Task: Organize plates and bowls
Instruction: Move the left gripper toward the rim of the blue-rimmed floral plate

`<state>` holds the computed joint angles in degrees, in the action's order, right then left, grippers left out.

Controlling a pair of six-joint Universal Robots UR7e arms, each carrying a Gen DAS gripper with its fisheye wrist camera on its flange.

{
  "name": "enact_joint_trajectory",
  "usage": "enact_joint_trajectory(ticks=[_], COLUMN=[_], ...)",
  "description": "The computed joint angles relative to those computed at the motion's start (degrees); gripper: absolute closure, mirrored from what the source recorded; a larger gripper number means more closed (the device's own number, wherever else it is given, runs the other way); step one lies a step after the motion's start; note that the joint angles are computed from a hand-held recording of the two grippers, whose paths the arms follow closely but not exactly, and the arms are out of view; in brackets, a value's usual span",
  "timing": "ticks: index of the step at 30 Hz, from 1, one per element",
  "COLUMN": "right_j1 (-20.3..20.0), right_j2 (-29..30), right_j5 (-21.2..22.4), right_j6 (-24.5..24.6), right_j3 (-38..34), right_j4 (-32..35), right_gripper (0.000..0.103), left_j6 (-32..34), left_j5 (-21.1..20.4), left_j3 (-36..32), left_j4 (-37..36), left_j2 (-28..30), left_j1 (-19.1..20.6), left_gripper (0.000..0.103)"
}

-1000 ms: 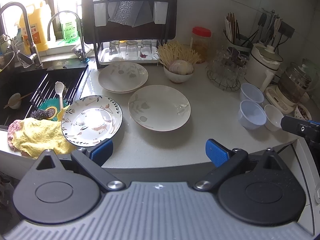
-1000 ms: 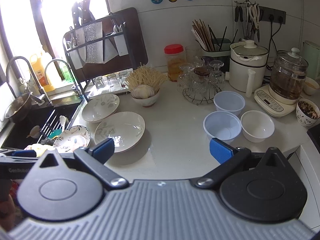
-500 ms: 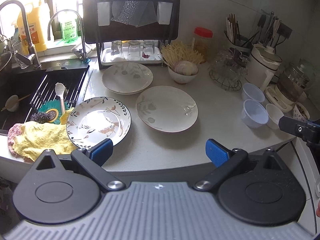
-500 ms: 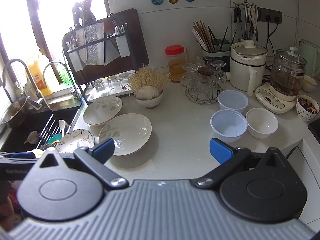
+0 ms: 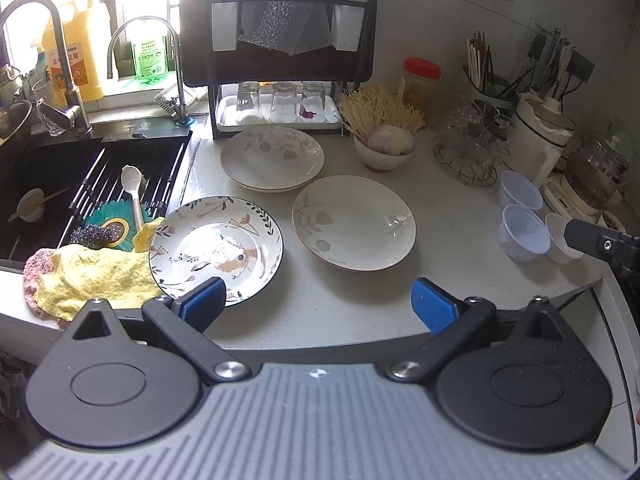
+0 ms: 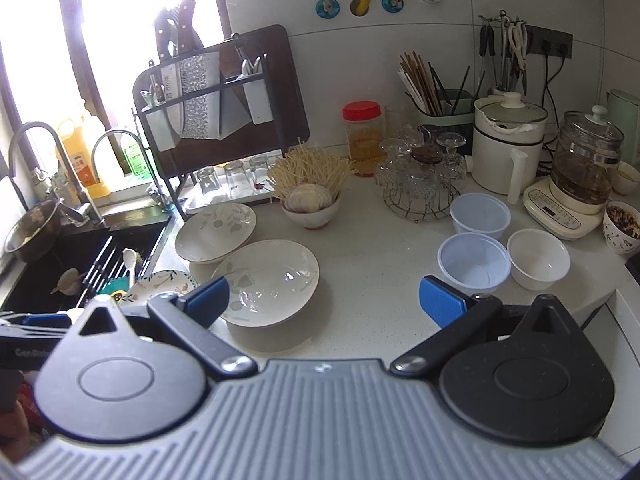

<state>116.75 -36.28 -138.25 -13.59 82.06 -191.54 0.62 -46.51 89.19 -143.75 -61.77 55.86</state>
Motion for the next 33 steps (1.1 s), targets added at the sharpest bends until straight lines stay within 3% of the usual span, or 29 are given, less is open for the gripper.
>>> enact_joint_trajectory(ticks=[13,23,33], right_j1=[-1.0,-2.6,-4.5], right_j2=[4.0,8.2,14.5], right_j5=[5.1,10.2,13.0], right_j6=[-0.2,7.1,15.5], right_j3=[-5.6,-11.4,-22.5], right_j4=[3.5,12.2,26.5], right_gripper=[0.000,0.000,0.003], left_j6=[-1.2,0.6,-1.1], left_j5=[2.4,3.3,1.3], left_j3=[-3.0,-8.9,-17.6], left_j4=[1.6,3.8,12.0], left_j2=[0.9,4.2,8.4], left_j1=[2.2,5.8,10.7], left_gripper=[0.002,0.002,0.002])
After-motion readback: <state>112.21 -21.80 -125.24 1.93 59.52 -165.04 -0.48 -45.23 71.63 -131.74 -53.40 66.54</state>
